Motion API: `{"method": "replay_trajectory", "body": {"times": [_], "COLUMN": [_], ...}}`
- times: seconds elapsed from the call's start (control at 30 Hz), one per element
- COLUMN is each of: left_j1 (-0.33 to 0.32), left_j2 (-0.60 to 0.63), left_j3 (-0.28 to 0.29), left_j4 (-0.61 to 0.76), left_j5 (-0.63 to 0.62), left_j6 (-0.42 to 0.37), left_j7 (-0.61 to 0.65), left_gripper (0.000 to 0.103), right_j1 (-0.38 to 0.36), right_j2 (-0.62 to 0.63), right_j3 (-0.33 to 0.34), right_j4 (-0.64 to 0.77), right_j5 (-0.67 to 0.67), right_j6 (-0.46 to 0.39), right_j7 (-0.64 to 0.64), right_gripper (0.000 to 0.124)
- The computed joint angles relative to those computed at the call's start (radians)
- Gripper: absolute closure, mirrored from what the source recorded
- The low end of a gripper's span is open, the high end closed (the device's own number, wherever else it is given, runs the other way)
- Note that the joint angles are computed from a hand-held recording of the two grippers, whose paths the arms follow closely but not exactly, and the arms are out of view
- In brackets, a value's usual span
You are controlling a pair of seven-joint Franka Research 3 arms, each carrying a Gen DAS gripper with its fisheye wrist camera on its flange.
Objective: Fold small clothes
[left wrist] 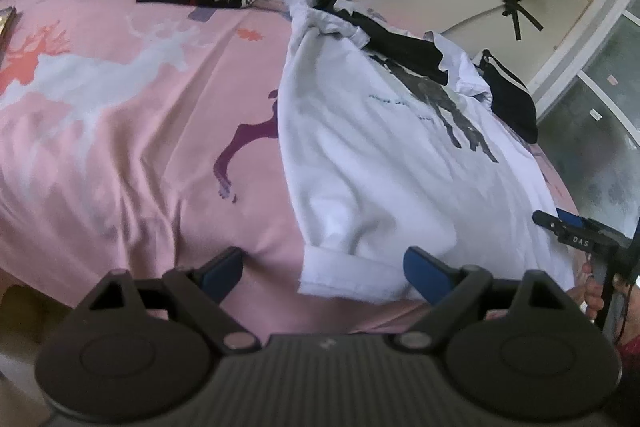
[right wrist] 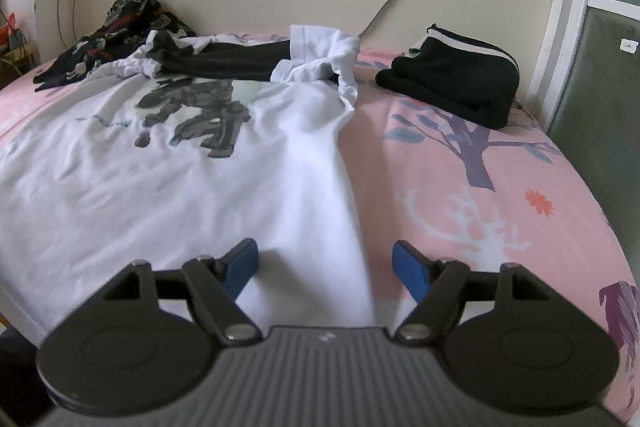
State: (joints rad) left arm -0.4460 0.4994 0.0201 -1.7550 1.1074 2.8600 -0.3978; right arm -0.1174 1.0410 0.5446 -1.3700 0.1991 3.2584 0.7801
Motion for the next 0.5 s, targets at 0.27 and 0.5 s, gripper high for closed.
{"method": "replay_trajectory", "body": {"times": [0.27, 0.5], "left_j1": [-0.002, 0.061], "left_j2": [-0.069, 0.010], "left_j3": [0.003, -0.049], "left_j4": [-0.059, 0.007], "left_j5": [0.120, 0.016], "left_j6": [-0.052, 0.032], "left_j7": [-0.128, 0.008], "left_gripper": [0.008, 0.017], "right_j1": [-0.212, -0.253], "right_j2": [-0.023, -0.083], "right_j3": [0.194, 0.188], "right_j4": [-0.124, -0.170], "right_j5": [0.031, 0.127], "right_j6": [-0.073, -0.223], "right_j7": [-0.021, -0.073], "right_gripper": [0.055, 0.060]}}
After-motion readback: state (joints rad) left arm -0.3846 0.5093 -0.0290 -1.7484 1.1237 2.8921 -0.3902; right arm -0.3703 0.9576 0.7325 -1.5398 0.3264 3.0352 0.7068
